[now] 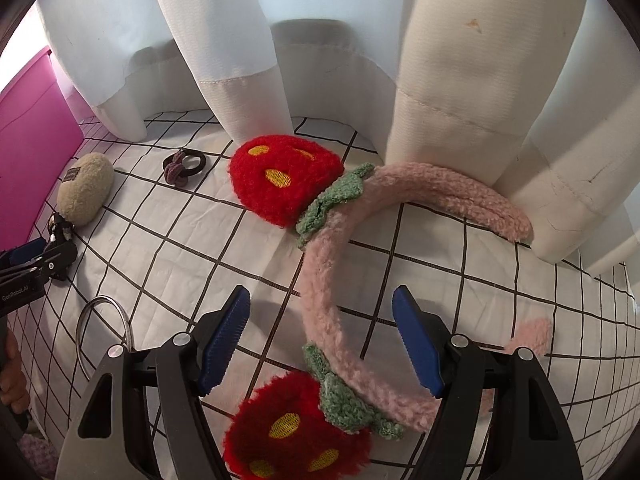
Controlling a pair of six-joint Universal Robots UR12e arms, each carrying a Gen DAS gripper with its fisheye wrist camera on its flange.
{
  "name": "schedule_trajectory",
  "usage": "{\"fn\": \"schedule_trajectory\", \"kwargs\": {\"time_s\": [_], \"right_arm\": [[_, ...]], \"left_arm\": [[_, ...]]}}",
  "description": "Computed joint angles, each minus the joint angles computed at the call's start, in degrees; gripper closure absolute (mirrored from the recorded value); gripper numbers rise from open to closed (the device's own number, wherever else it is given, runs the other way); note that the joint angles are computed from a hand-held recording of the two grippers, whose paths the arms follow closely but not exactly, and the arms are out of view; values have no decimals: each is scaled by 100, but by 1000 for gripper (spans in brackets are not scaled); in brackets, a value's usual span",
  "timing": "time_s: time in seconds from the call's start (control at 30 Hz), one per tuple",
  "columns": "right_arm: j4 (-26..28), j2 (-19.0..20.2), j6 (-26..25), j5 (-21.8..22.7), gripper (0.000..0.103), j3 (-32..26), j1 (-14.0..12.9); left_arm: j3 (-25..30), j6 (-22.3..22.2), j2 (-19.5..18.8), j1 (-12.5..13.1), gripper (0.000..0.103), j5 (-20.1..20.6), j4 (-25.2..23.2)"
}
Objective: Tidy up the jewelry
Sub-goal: 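Move the left tool to the black lanyard strap while the right tool approaches the strawberry headband, then close the left tool on the black strap while the right tool grips the headband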
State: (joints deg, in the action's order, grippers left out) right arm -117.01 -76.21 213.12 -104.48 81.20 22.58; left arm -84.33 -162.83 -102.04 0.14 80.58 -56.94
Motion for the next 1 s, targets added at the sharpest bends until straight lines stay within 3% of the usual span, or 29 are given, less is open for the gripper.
{"fn": "schedule_trajectory", "kwargs": {"time_s": [0.3,0.6,0.67,0.83,0.87,0.93,1.0], "right_arm": [[-206,9,-132,-52,33,81,5],[-348,63,-61,-172,34,76,66],[-382,71,-75,-179,37,70,82],[-507,96,-259,-179,70,49,149],[-526,103,-291,-183,73,44,162],[-542,117,-365,-160,85,22,175],[-562,120,-389,-119,91,13,182]], "left_arm": [[-22,11,-71,-33,13,4,226],[-200,-131,21,-46,14,47,528],[-304,-142,115,-43,19,35,586],[-433,-112,281,-30,41,-24,588],[-436,-93,297,-29,45,-34,575],[-442,-55,330,-16,64,-85,536],[-435,-29,338,-10,80,-99,515]]}}
